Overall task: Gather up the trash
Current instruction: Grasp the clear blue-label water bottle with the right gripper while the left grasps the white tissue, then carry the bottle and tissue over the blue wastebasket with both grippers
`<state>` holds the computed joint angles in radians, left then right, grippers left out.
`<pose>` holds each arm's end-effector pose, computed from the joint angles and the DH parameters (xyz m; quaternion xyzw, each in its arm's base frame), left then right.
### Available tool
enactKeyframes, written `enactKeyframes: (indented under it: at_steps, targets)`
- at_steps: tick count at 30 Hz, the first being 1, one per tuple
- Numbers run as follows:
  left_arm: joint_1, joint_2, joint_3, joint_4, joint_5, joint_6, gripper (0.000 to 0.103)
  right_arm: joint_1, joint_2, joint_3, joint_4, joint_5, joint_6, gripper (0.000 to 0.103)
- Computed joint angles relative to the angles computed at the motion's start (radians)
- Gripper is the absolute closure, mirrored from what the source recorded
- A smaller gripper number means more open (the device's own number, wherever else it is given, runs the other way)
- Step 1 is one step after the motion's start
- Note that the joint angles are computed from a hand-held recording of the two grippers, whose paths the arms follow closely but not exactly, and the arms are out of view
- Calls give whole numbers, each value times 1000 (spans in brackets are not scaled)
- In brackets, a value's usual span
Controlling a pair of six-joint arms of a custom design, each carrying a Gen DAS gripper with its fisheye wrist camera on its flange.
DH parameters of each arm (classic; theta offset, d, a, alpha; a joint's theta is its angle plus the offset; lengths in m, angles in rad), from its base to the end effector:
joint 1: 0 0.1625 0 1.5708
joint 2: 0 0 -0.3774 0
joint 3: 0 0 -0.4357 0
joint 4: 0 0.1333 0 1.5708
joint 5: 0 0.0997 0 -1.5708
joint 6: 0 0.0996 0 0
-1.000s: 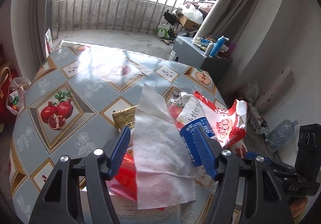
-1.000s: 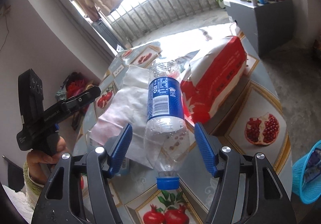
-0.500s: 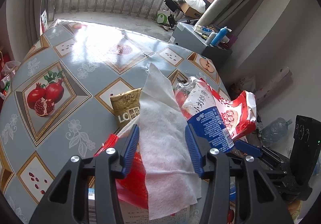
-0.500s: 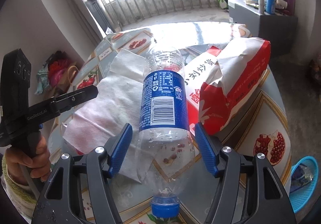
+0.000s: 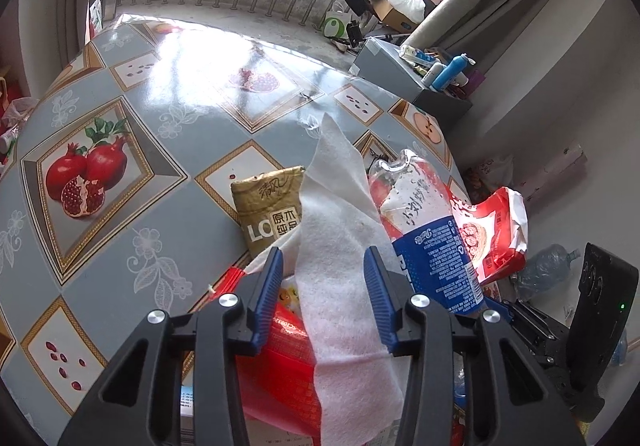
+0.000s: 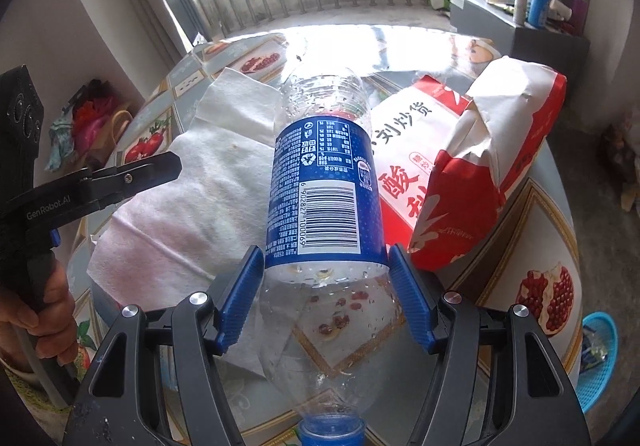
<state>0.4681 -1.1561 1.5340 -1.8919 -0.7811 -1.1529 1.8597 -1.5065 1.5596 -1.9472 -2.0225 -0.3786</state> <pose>-0.4903 -0.4765 0.2715 -0.0122 0.9227 -0.3362 0.1885 0.2520 -0.5326 0.4627 0.2811 -0.9206 0.1468 0.2278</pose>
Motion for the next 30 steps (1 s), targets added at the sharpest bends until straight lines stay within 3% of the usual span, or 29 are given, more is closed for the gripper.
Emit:
enactKeyframes:
  at_steps: [3, 8, 17, 30]
  targets:
    - [-5, 3, 2, -24, 12, 21, 64, -1, 4, -1, 5, 0, 15, 42]
    - [-16, 13, -8, -24, 34, 47, 81, 3, 5, 3, -8, -8, 23, 43]
    - [-29, 12, -2, -62, 65, 100, 98, 5, -13, 21, -33, -4, 18, 44]
    - [-57, 19, -8, -179, 97, 197, 103, 12, -43, 24, -70, 39, 10, 45]
